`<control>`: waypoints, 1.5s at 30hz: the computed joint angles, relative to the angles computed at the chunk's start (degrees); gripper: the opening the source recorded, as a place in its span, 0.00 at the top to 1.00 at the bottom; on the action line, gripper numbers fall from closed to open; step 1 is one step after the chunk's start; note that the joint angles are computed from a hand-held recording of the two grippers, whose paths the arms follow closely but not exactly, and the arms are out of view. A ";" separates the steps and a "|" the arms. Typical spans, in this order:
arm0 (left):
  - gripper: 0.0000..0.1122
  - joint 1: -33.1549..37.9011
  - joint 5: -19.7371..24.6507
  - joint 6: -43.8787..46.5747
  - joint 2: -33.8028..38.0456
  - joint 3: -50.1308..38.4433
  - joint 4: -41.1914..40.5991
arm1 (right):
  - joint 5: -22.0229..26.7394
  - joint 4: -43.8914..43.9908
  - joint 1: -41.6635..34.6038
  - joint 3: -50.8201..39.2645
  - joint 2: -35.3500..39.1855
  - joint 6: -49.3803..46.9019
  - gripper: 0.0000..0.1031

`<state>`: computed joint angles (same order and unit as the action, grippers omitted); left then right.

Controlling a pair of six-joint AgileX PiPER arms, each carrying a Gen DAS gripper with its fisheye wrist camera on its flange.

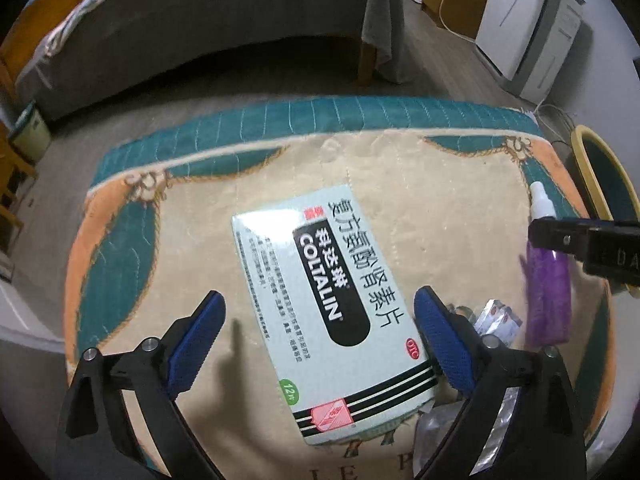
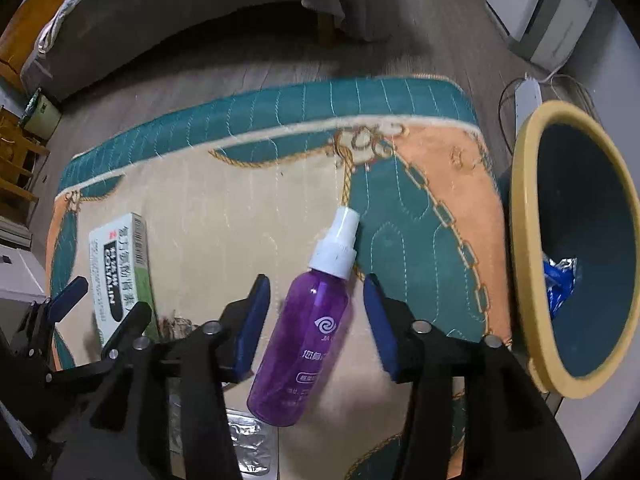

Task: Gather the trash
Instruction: 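Grasp the COLTALIN medicine box with the left gripper while the right lifts the spray bottle, then carry the medicine box and spray bottle over the bin with both grippers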

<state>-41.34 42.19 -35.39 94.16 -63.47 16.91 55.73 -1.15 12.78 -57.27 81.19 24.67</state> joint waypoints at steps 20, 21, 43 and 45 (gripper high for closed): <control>0.32 -3.40 -0.37 0.42 -3.58 0.51 2.63 | 0.32 -0.17 0.62 -1.06 -4.70 -1.83 0.67; 0.32 -3.69 -0.21 0.05 -3.77 0.20 3.29 | 0.54 -1.36 1.21 -1.21 -5.65 -0.89 0.67; 0.32 -10.43 5.76 -4.31 -7.29 -12.48 14.09 | 7.15 -8.41 -1.93 -14.39 -16.07 -3.48 0.68; 0.32 -10.94 6.72 -3.76 -7.18 -14.23 14.44 | 7.46 -6.78 -4.48 -15.76 -16.72 -5.79 0.68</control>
<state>-52.28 48.91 -39.15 86.97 -77.70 31.35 63.19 -7.92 8.30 -73.03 64.47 18.88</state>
